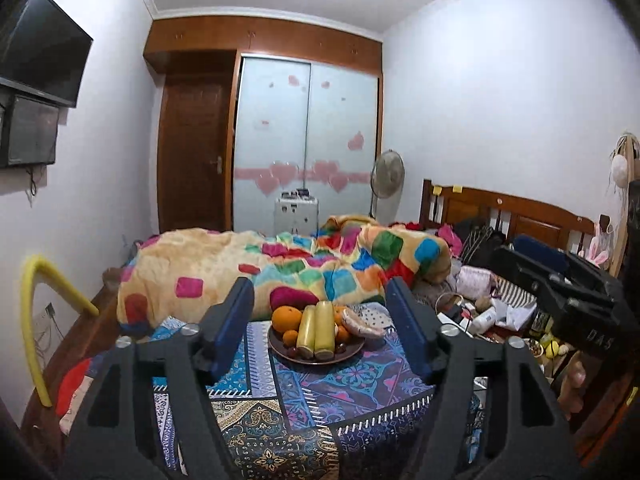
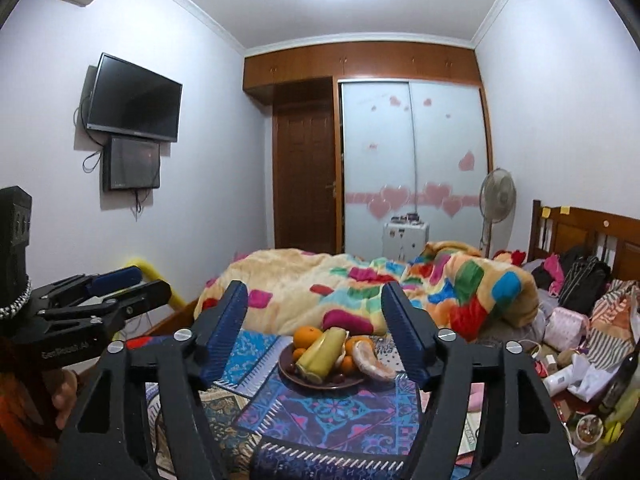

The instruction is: Organize fruits

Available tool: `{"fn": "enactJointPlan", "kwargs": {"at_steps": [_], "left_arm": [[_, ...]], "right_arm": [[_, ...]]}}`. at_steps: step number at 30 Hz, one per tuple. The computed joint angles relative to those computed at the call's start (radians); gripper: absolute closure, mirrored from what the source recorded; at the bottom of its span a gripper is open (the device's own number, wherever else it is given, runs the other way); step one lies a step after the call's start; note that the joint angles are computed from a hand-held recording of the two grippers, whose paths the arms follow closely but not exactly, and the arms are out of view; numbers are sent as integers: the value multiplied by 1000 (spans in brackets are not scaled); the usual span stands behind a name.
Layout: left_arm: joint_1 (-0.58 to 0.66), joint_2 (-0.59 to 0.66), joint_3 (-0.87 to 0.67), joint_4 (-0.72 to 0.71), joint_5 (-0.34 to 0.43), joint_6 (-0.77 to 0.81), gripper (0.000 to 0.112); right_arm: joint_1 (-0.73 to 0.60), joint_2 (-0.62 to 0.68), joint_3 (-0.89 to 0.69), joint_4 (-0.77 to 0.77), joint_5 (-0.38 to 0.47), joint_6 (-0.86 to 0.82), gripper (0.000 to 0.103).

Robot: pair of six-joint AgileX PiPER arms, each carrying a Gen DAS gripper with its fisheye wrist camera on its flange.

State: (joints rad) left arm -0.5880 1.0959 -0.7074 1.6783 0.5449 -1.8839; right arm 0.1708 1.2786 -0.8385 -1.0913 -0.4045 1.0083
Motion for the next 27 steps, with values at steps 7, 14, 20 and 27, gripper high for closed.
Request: {"fn": "enactJointPlan", "kwargs": {"at_steps": [7, 14, 20, 27], "left_arm": [[-153, -25, 41, 25, 196, -32, 17], [-180, -20, 58, 33, 225, -65, 11], [-185, -3, 61, 40, 237, -80, 10], [-161, 10, 62, 43, 215, -93, 10]], "right_arm": [[26, -51, 81, 245, 14, -233, 17], [29, -87, 130, 365, 14, -333, 0], [38, -100, 152, 407, 19, -386, 0], [46, -101, 156, 426, 28, -406, 0]]}}
